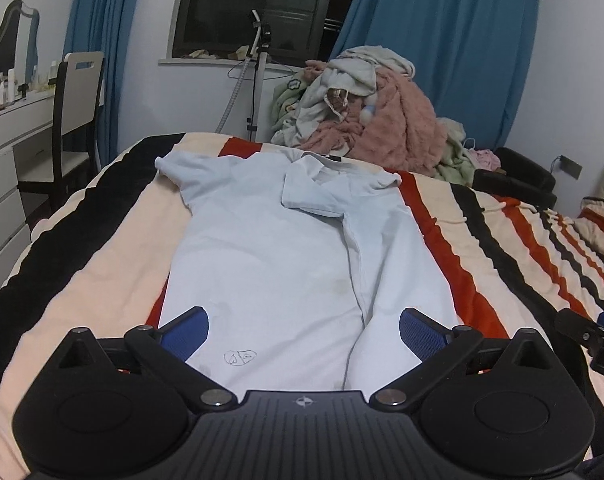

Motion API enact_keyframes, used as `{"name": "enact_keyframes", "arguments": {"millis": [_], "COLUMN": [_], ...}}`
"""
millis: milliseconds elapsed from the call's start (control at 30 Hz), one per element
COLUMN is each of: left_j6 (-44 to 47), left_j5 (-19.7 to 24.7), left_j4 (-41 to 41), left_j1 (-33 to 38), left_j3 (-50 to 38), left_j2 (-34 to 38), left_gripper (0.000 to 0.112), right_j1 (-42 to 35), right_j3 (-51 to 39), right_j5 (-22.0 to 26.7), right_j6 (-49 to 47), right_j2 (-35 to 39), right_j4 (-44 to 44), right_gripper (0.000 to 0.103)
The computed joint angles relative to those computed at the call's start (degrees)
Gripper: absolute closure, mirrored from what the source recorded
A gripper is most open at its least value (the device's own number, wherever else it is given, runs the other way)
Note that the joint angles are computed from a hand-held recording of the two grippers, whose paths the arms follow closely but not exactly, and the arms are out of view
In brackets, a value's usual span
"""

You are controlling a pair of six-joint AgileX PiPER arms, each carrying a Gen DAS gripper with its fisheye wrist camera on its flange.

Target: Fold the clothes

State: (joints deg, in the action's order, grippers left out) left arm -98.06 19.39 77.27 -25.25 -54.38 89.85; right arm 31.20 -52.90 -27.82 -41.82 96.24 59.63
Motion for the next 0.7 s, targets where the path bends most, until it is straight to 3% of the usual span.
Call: {"name": "enact_keyframes", "arguments": {"millis": [233,500,567,700], "left_j6": [-2.21,-4.25,-5.40,-7.11], "left_j5": [2.33,3.35,3.93,3.06], "left_j4": [2.60,4.80,5.60,6.44], "left_j1": [-2.00,-2.43,-2.30,0.12], "left_j3": [0.67,1.97,2.45,3.39], "left_j2": [-0.82,-2.90,-3.81,-6.28], "left_gripper": [0.010,0.010,0.010,0.010], "right_j1": [-0.18,-0.26,-1.10,-3.58], "right_j3": [0.03,-2.14,-3.04,-10.34], "right_j5": [0.45,1.92,3.66,12.11], "right_j6": [-1.69,-9.38,-8.72,-7.77], "right_j2": [-0.17,1.34,1.89,5.52], "right_j4": [1.43,9.47,9.86,10.37], "right_gripper": [0.011,0.011,0.011,0.011]}}
